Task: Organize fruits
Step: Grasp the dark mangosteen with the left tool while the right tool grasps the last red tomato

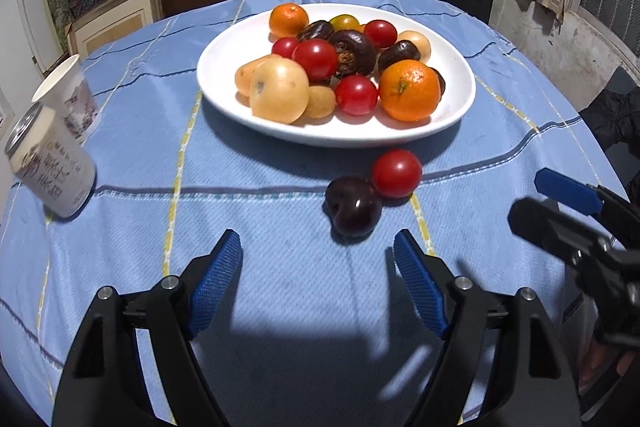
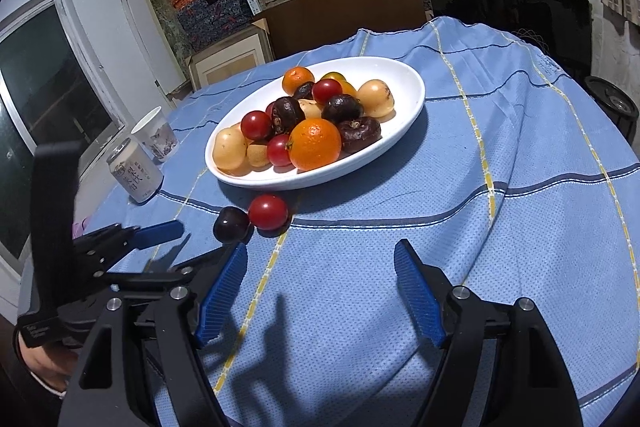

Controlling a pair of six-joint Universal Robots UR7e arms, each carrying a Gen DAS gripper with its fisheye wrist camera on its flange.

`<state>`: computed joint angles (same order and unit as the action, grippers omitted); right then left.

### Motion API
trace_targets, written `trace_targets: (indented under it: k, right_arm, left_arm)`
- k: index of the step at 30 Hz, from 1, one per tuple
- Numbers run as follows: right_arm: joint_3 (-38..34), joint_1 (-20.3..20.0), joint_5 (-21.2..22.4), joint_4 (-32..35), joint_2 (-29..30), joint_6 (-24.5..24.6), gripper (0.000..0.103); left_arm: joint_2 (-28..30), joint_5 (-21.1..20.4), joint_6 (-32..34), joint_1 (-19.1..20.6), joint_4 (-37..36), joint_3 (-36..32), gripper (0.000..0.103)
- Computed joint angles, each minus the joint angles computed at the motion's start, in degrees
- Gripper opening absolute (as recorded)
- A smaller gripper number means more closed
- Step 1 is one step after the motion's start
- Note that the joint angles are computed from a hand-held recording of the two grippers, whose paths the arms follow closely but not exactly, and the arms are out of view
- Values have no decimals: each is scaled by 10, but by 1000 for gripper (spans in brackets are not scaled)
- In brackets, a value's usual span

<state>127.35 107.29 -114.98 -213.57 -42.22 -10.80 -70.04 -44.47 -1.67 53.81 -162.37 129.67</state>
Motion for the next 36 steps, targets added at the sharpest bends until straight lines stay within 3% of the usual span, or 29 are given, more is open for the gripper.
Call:
trace_targets:
  k: [6,7,8,12,19,23,29,31,35,36]
  right_arm:
    - [-1,-1,-1,5,0,2,77]
    - [-1,-1,-1,6,0,2,77]
    - [-2,-1,-1,7,0,3,77]
    - [-3,-2,1,12,2,1,77]
    - [-16,11,4,37,10,0,77]
    - [-62,45,-68,84,37,-13,77]
    - [-129,66,-119,136,78,-45,75]
    - [-145,69,-135,145,88,-43,71]
    - [-165,68,-147,173,97,-26,51]
    - [-168,67,-148,177,100,-21,50]
  left_arm:
    - [21,-20,24,10,-8,-19,45]
    - [21,-25,31,10,-14,-18,30]
    - [19,-41,38,12,-15,-19,29]
    - [16,-37,44,8,-21,-10,29]
    - [-53,-48,40,-1,-6,31,29]
    - [-83,-49,32,4,0,43,29]
    - [-102,-69,24,22,8,42,29]
    - [-103,-69,21,26,9,41,29]
    - [-104,-75,22,30,12,40,29]
    - [-104,-74,21,30,11,41,29]
